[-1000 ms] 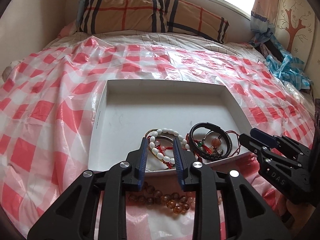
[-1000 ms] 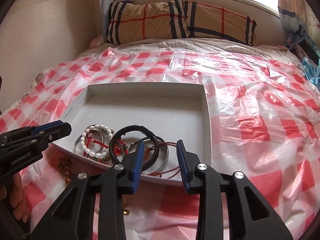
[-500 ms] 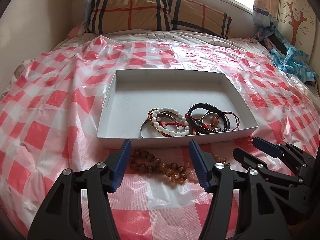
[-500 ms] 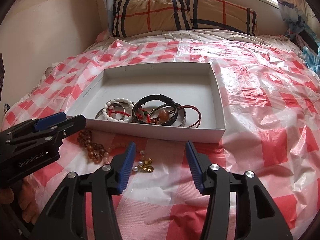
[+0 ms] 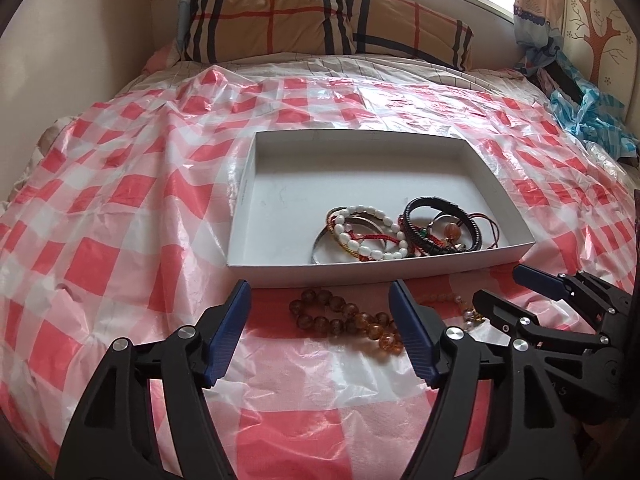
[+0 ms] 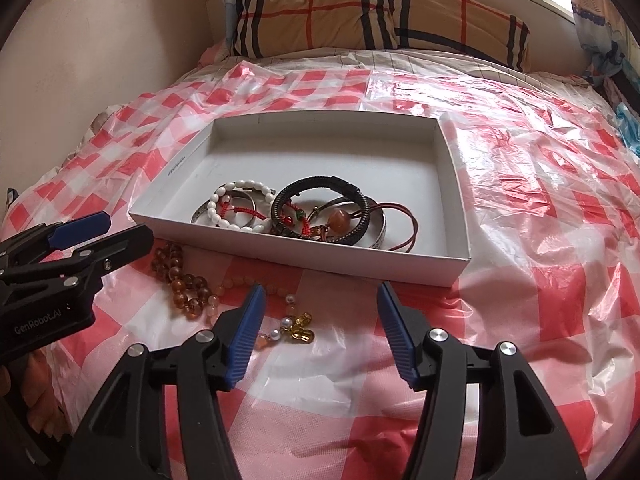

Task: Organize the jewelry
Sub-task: 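Grasp the brown bead bracelet with left gripper while right gripper grasps pink bead bracelet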

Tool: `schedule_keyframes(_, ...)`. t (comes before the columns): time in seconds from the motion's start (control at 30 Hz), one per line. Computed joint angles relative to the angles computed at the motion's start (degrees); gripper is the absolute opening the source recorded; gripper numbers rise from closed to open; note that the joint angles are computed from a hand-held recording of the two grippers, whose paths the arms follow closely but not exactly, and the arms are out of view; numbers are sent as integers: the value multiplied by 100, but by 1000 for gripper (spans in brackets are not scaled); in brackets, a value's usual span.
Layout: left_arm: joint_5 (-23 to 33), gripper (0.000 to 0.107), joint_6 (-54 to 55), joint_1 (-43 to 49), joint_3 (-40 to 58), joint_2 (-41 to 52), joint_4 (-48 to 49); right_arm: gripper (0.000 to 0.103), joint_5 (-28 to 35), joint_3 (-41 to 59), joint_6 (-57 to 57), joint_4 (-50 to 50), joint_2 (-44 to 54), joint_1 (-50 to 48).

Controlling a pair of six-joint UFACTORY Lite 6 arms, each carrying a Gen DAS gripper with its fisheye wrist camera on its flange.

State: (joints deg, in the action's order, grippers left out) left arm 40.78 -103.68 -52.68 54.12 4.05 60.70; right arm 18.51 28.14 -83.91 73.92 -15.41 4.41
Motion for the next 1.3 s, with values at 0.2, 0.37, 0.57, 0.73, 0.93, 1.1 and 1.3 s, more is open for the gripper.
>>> schedule_keyframes(0.2,-573,68,-64,469,-785,-458,20,58,-441,453,459,-496,615,443)
schedule_keyframes(0.37,-653,68,201,462,-499,-122,91,58,-530,574,440,-541,1019,426)
schedule_keyframes(0.57,-554,68,759,474,165,633,-167,58,-592,465,654,-886,990,319)
schedule_keyframes(0.73,-730,84,1391,748,632,1048,-608,58,-593,128,1541,-1972,495,64)
schedule_keyframes(0.93,-1335,46,2377,575,484,996,-1115,58,58,-145,881,-1639,-149,-577)
schedule_keyframes(1.1,-1675,35,2667,518,136,542,-1545,58,454,280,418,-1024,481,-609)
schedule_keyframes(1.3,-1648,53,2266,641,290,864,-1356,32,126,14,-123,-598,496,-121)
